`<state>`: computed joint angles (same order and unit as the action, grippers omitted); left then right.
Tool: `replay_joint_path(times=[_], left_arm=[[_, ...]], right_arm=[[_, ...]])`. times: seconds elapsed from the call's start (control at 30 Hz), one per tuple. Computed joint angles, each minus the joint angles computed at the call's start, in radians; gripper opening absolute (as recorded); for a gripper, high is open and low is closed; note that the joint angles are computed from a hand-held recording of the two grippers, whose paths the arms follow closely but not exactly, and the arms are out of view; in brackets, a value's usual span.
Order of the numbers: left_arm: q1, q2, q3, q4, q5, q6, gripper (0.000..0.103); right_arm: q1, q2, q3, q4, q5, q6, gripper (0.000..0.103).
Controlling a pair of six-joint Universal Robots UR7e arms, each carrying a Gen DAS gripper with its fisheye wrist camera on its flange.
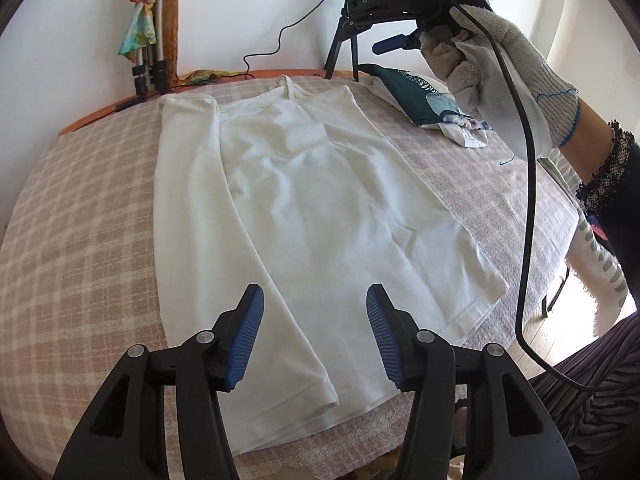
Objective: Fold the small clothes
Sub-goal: 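Open both grippers and move them to the opposite side edge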
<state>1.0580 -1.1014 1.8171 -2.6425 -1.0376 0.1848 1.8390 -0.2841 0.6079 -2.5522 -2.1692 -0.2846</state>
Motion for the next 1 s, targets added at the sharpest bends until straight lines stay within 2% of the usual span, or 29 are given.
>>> replay_joint_path(times=[0.2,0.43,0.6,0.77,1.0], left_arm=[[-0.042,0.039,0.046,-0.074,0.067,0.036,0.059],[-0.082,0.09,0.041,-0.081,0.031,0.003,0.059],[-0.116,0.131,0.036,-0.079,-0.001,0.001,0.059],[-0.138,0.161,0.041,-0.059,-0.037,-0.001,0.059],[-0.159,0.194,0.047,-0.061,-0.029,-0.012,0.059]], right_arm=[[-0.046,-0.153,0.206,-0.055,0.05,0.011,0.06],[-0.089,-0.25,0.32,-0.09,0.136,-0.008,0.06],[-0.112,-0.284,0.367,-0.101,0.162,-0.031,0.06],[-0.133,-0.31,0.395,-0.099,0.213,-0.015,0.06],[-0.139,-0.306,0.394,-0.084,0.265,-0.026,0.06]])
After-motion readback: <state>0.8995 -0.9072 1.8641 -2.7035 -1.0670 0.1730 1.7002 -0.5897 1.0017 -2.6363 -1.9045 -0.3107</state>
